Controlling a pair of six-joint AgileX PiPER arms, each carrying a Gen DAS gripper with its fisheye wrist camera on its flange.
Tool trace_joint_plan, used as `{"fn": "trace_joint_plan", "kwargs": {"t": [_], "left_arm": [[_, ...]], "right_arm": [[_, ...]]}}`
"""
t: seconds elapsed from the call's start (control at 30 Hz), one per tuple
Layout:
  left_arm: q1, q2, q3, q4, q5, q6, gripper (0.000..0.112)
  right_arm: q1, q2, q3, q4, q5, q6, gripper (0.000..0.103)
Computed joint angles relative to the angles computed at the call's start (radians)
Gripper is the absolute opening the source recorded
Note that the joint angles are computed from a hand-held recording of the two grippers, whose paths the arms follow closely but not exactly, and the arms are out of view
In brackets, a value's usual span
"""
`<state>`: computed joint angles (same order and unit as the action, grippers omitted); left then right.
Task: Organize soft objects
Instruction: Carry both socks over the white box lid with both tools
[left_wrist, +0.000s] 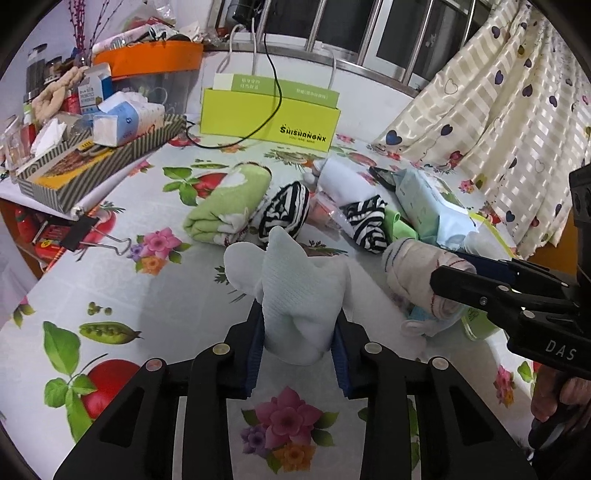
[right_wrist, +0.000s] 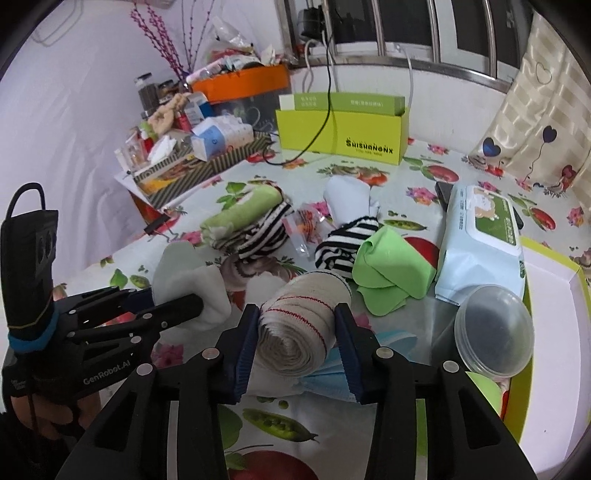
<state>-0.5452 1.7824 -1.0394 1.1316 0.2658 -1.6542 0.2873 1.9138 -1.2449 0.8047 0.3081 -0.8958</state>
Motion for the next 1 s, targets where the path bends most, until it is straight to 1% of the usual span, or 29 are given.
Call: {"fn": "trace_joint_plan", "kwargs": {"t": [0.2, 0.43, 0.7, 0.83, 1.0], "left_arm": [[-0.031, -0.036, -0.005, -0.003, 0.039, 0.013, 0.034], [-0.076, -0.032, -0.087, -0.090, 0.082, 0.144, 0.034], [-0.135, 0.040, -0.273, -0.255, 0.132, 0.375, 0.034], [-0.164, 0.097, -0.390, -0.352, 0.162, 0.500, 0.034], [-0.200, 0.177, -0.547, -0.460, 0.209, 0.647, 0.034]], "right_arm": [[-0.015, -0.067, 0.063, 0.161, 0.002, -0.173, 0.040], [-0.071, -0.158, 0.141, 0.341, 0.014, -0.366, 0.040], [-0.190, -0.251, 0.214, 0.488, 0.048, -0.528, 0.040], [-0.281, -0.283, 0.238, 0.545, 0.079, -0.593, 0.040], [-0.409, -0.283, 0.243, 0.591, 0.130, -0.651, 0.040]]}}
